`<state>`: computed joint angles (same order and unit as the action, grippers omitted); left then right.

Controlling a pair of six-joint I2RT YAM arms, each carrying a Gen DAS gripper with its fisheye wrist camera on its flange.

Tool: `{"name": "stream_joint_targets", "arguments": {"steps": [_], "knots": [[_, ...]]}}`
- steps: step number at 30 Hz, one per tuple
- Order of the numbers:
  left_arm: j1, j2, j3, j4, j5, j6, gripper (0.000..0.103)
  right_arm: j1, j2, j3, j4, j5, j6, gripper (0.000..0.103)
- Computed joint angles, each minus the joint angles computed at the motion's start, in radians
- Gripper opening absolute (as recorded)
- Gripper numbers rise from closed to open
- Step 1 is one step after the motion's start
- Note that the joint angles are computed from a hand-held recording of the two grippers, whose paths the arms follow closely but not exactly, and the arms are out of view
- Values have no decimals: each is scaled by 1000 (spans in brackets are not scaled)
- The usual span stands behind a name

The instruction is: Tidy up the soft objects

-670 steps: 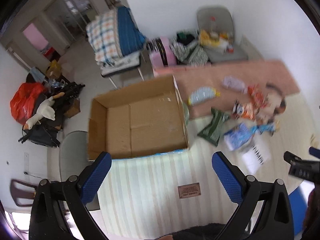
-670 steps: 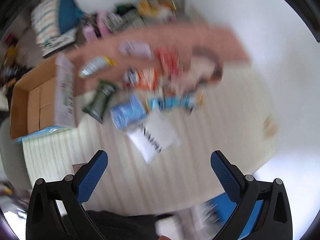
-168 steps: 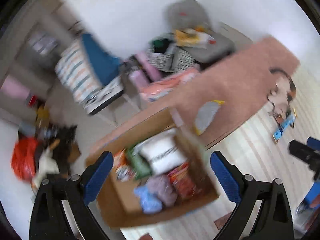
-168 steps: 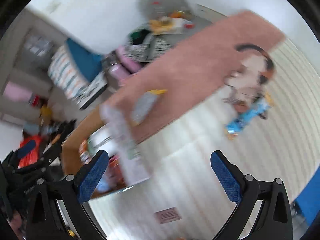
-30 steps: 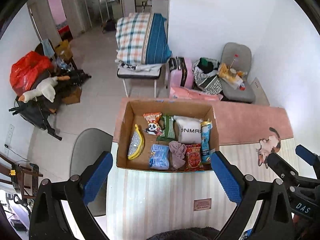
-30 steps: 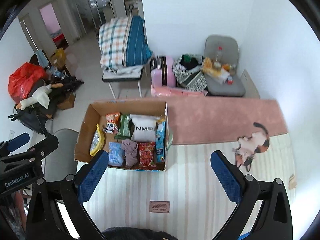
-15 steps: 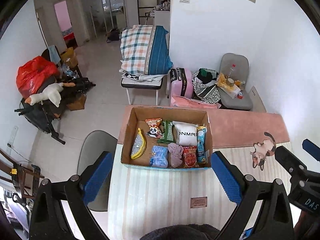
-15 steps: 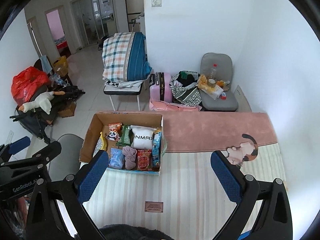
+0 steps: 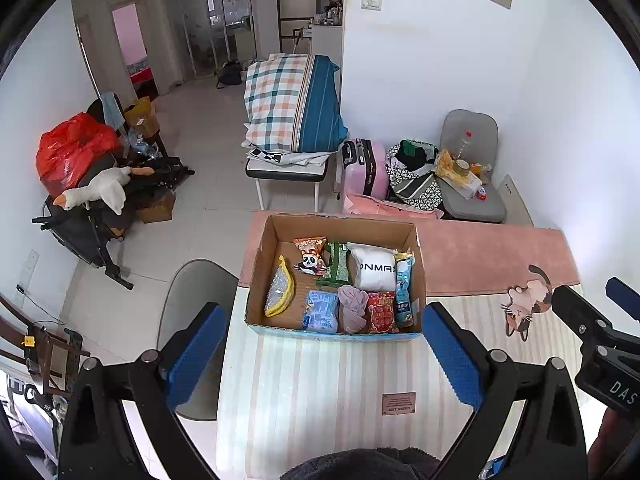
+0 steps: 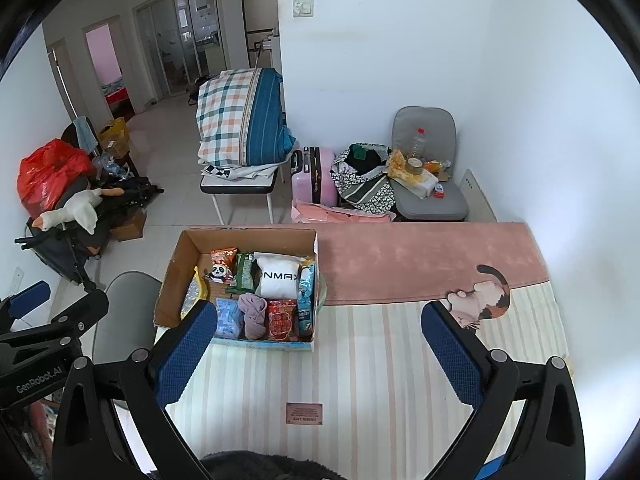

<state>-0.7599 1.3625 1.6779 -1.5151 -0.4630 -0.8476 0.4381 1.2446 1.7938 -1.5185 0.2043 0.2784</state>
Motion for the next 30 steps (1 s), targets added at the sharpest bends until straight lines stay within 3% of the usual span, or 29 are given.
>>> {"name": "stream_joint_targets", "arguments": {"steps": [30], "knots": [[-16,8,15,-15,-5,-26,100,1,-14,-28,11,2,-4,103]]}}
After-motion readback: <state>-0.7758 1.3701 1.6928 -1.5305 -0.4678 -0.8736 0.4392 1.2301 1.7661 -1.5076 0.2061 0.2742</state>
